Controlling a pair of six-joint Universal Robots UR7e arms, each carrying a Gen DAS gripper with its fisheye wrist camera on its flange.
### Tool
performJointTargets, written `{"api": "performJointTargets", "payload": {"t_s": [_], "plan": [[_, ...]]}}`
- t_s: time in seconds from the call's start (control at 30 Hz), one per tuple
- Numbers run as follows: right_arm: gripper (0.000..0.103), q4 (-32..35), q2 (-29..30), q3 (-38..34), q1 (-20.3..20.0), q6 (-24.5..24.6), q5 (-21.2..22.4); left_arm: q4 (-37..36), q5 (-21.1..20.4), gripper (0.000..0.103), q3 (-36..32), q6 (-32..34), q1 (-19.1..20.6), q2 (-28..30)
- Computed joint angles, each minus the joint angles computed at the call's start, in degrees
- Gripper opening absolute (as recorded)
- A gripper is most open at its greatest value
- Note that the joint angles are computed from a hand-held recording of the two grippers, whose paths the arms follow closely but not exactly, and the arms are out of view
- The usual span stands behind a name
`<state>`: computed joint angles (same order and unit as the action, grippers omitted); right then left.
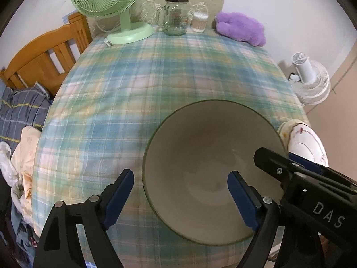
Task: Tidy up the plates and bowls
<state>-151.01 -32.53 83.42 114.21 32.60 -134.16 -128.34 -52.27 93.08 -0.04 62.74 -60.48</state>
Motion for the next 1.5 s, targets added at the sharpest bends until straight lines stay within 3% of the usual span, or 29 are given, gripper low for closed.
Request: {"api": "performJointTargets", "payload": {"t_s": [0.4,0.53,0.7,0.97,1.4,1.5], "plan": [[0.058,-0.7,0.9,-1.7,-4.0,-5.5,9.2,3.3,2.6,0.087,-3.1,-4.4,0.6,3.3],[0.043,0.4,1.1,-2.0,-4.8,-5.8,11.6,5.0,3.0,0.087,-3.5,-5.5,0.8,3.6],[0.032,0.6,1.8,-2.7,-4.7,-7.2,12.6,5.9,1.2,0.087,-4.1,-4.6,1.6,3.6],[0.033,2.3,3.1,-4.3,-3.6,-5.7,9.0,5.1,-4.6,0.085,-5.3,0.0,3.5,4.1],[0.035,7.4,4.4,-6.5,-2.1,2.1,3.3,3.3,-14.0,0.082,-5.6,4.9,6.3,3.8],[0.036,7.7,4.9,-6.9,-1.8,2.5,1.9,4.2,-16.7,0.07,-6.2,6.0,6.9,3.6]]}}
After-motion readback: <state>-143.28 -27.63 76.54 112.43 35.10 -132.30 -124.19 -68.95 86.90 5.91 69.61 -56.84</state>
